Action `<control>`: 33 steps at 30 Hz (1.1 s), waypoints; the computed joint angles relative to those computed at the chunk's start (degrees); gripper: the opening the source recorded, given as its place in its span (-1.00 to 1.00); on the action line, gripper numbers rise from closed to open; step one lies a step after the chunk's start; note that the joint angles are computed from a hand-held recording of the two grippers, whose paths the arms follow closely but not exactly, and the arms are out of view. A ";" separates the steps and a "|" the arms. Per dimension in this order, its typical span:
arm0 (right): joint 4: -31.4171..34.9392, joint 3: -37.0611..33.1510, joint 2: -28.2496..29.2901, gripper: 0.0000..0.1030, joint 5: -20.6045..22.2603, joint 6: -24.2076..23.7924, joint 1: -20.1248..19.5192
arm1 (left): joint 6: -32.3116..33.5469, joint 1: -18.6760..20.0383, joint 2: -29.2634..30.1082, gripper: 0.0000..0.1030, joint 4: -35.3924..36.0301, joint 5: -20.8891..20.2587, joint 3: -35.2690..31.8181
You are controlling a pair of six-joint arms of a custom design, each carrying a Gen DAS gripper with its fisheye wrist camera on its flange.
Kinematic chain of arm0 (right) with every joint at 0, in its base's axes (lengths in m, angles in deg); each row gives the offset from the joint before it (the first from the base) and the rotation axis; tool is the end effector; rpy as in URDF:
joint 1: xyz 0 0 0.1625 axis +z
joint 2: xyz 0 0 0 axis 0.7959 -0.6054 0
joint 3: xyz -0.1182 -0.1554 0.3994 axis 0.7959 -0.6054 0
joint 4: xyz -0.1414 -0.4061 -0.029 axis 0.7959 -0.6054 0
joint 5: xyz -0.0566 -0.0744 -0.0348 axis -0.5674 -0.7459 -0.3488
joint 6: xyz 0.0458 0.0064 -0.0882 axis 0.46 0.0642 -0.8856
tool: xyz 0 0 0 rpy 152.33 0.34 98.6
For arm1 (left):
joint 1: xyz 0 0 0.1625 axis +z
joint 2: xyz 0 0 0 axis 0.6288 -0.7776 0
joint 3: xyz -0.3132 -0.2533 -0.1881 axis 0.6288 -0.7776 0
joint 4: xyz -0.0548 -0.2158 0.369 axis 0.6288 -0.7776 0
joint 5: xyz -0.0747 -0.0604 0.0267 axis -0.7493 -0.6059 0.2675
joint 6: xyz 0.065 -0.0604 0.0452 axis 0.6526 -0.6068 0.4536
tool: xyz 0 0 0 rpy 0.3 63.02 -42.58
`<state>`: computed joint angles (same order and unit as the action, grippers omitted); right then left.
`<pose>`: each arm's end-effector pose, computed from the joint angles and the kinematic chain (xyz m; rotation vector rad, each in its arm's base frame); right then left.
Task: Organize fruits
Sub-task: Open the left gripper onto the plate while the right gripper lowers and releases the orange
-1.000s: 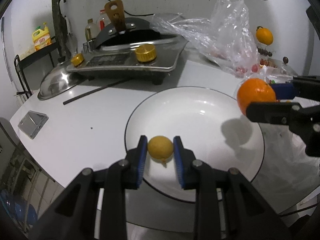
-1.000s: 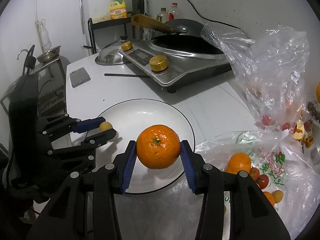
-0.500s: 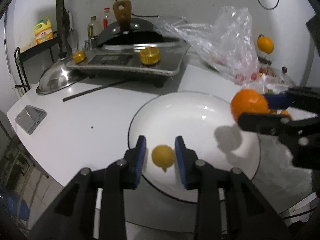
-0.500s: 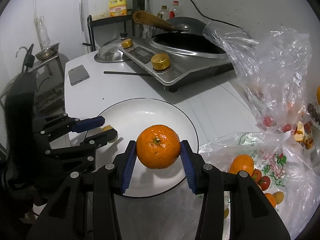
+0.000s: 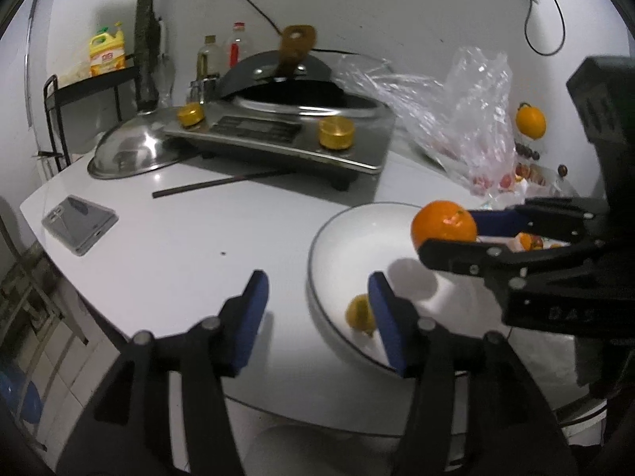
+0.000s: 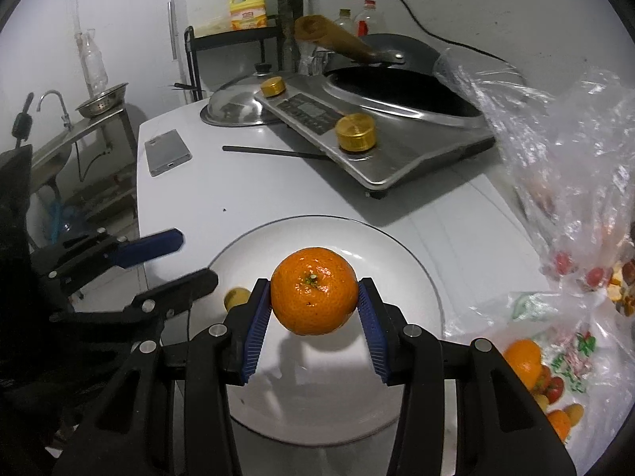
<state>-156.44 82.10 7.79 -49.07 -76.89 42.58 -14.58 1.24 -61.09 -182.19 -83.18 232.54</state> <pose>0.1157 -0.3414 0.1350 0.5781 -2.2666 0.7878 -0.1547 -0.3800 0.0037 0.9945 2.4339 -0.8885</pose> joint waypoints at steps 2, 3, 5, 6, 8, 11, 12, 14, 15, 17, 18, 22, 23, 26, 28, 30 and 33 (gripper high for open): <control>0.82 -0.92 0.69 -0.09 0.16 0.15 0.15 | 0.56 0.66 -0.21 0.05 -0.28 0.12 -0.08; 1.26 -1.45 1.05 -0.09 0.15 0.25 0.22 | 0.79 1.05 -0.30 0.05 -0.30 0.03 -0.17; 1.64 -2.19 1.71 -0.09 0.22 0.45 0.26 | 1.13 1.74 -0.41 0.05 -0.38 -0.10 -0.24; 2.08 -2.62 2.00 -0.09 0.28 0.69 0.22 | 1.19 2.02 -0.48 0.05 -0.36 -0.17 -0.28; 2.46 -3.20 2.67 -0.09 0.36 0.93 0.19 | 1.54 2.63 -0.61 0.05 -0.50 -0.31 -0.29; 3.48 -4.11 3.34 -0.09 0.63 1.22 -0.24 | 1.94 3.60 -0.86 0.05 -0.47 -0.34 -0.49; 3.91 -4.50 3.59 -0.09 0.63 1.41 -0.41 | 2.04 3.97 -0.92 0.05 -0.41 -0.35 -0.59; 4.51 -5.07 4.03 -0.09 0.91 1.75 -0.85 | 2.18 4.59 -1.02 0.05 -0.16 -0.41 -0.78; 4.91 -5.32 4.14 -0.09 1.09 1.88 -1.08 | 2.25 4.94 -1.01 0.05 0.01 -0.47 -0.95; 5.78 -5.94 4.46 -0.09 1.34 2.16 -1.48 | 2.05 5.45 -1.06 0.05 0.44 -0.94 -1.24; 6.05 -6.17 4.58 -0.09 1.49 2.26 -1.66 | 1.88 5.61 -1.05 0.05 0.45 -1.15 -1.28; 7.38 -6.94 4.92 -0.09 1.92 3.07 -2.27 | 1.88 6.06 -0.77 0.05 0.25 -1.57 -1.62; 7.59 -7.02 4.93 -0.09 1.96 3.12 -2.41 | 1.88 6.10 -0.66 0.05 0.28 -1.54 -1.70; 8.36 -7.20 4.80 -0.09 2.26 3.39 -2.53 | 1.74 6.11 -0.45 0.05 0.21 -1.46 -1.76; 8.91 -7.25 4.71 -0.09 2.00 3.48 -2.49 | 1.52 5.97 -0.40 0.05 0.34 -1.22 -1.74; 8.88 -7.47 5.03 -0.09 1.51 3.32 -2.28 | 1.34 5.65 -0.36 0.05 0.20 -0.87 -1.59; 9.05 -7.35 4.94 -0.08 1.54 3.73 -2.24 | 1.40 5.24 -0.49 0.05 0.07 -0.41 -1.28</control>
